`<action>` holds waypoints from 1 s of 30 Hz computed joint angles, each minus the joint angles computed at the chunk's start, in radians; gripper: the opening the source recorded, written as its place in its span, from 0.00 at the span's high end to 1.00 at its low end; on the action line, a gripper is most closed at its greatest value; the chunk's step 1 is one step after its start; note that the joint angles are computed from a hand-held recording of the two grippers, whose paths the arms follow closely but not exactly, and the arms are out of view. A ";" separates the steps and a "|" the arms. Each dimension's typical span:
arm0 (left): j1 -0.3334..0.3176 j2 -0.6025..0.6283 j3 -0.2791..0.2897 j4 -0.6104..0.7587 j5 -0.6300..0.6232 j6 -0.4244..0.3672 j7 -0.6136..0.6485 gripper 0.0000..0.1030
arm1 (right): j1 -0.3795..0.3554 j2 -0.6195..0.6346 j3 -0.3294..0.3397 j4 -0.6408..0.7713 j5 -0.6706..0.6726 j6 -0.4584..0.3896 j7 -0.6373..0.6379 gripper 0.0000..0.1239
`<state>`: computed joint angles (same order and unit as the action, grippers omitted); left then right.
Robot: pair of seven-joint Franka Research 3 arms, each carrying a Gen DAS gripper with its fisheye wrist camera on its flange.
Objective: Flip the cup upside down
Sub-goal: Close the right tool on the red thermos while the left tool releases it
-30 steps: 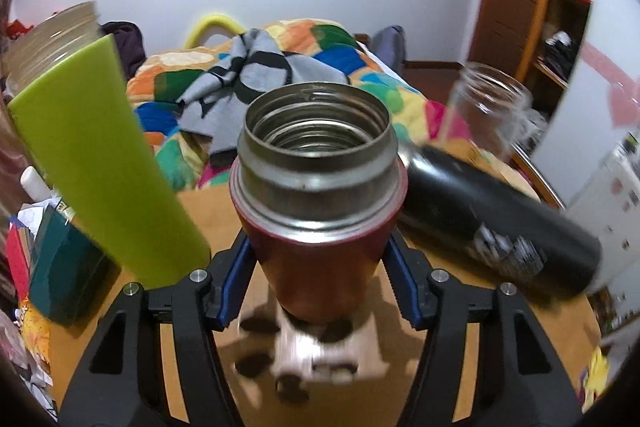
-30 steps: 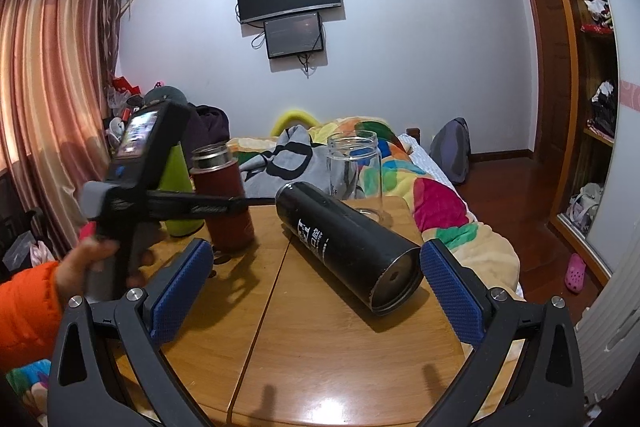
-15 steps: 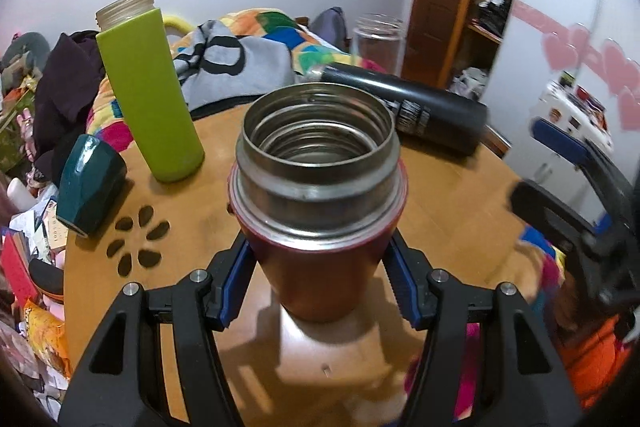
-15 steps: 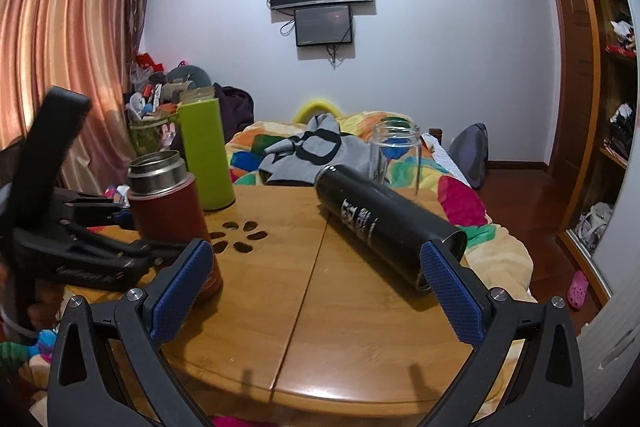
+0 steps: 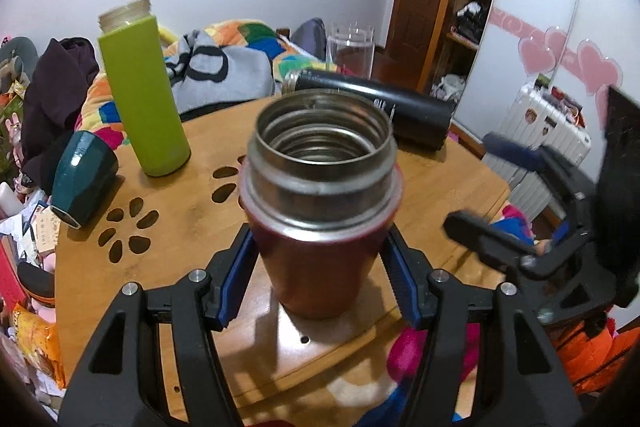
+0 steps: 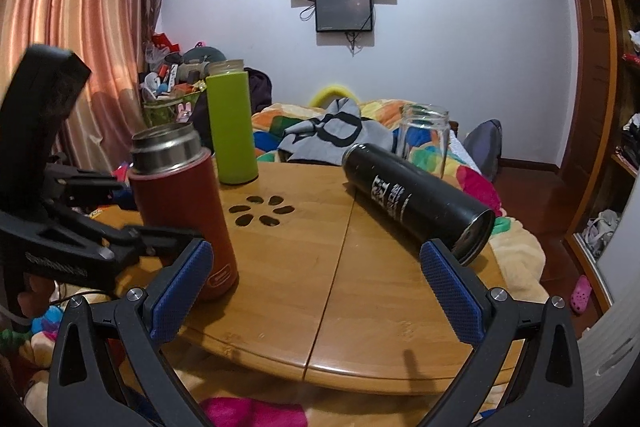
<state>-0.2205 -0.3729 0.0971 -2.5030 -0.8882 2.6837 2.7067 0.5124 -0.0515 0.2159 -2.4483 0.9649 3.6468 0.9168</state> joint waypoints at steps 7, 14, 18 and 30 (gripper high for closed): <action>0.024 -0.061 0.050 -0.025 -0.045 -0.063 0.026 0.41 | -0.009 0.007 -0.043 -0.049 -0.352 -0.062 0.266 0.17; 0.059 -0.052 0.082 -0.025 -0.126 -0.026 0.048 0.41 | -0.042 0.082 -0.053 0.012 -0.630 -0.147 0.445 0.17; 0.079 0.002 0.082 0.009 -0.199 -0.019 0.057 0.41 | -0.103 0.123 -0.036 0.049 -0.825 -0.184 0.617 0.23; 0.178 0.121 -0.018 0.095 -0.345 -0.097 0.112 0.71 | -0.249 0.153 0.038 0.094 -1.239 -0.205 0.949 0.51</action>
<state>-0.0420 -0.2521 0.0790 -2.4076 -1.2336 2.5865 2.8190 0.2636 0.1015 0.2544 -2.3540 -0.2738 3.4419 1.8657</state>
